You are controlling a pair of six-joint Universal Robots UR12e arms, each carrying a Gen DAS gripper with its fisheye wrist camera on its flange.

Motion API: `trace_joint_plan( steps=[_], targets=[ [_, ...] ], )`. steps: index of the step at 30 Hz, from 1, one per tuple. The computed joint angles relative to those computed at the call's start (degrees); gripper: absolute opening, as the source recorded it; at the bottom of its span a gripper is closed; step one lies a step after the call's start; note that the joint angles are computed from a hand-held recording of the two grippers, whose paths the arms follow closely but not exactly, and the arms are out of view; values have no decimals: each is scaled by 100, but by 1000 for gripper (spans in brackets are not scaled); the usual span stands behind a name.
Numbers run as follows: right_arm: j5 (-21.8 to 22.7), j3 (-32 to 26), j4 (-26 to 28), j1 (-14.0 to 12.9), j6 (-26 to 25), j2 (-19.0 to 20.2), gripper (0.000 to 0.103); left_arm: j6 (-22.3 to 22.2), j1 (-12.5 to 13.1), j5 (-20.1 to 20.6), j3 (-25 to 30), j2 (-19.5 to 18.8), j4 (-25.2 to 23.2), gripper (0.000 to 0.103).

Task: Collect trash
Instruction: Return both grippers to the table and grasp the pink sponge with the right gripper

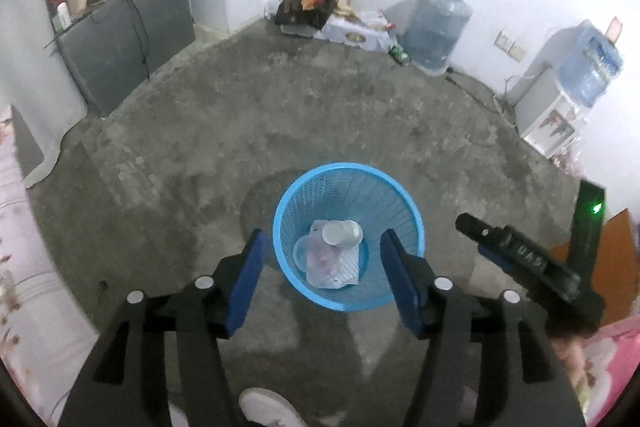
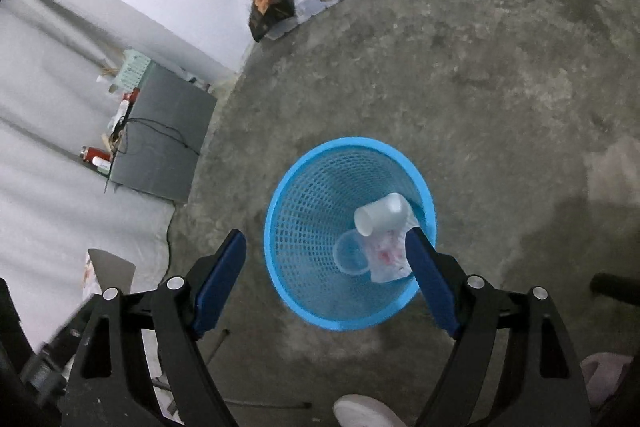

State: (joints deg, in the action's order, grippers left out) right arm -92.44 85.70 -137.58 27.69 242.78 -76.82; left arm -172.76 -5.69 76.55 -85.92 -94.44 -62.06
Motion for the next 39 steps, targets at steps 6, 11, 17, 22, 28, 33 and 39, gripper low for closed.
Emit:
trace_joint_plan(
  steps=[6, 11, 17, 22, 28, 33, 39],
  targets=[
    [-40, -274, 194, 178, -674, -2, 84, -194, 612, -507, -273, 735, -101, 62],
    [297, -654, 285, 316, -1209, 145, 85, -137, 1253, -555, -870, 1551, 373, 64],
    [584, -1142, 373, 545, -1934, 361, 87, 261, 1903, 117, -1671, 2459, 775, 65],
    [1041, -1436, 502, 730, -2348, 545, 87, 470, 2369, 464, -2127, 2933, 934, 66],
    [1289, -1853, 643, 954, -2730, 776, 87, 741, 2488, 701, -2346, 3005, 831, 66],
    [1384, -2021, 591, 1043, -2672, 835, 87, 605, 2388, 635, -2443, 2842, 1193, 66],
    [1433, -2146, 612, 1106, -2657, 889, 87, 513, 2105, 1275, -2442, 2471, 1441, 59]
  ],
)
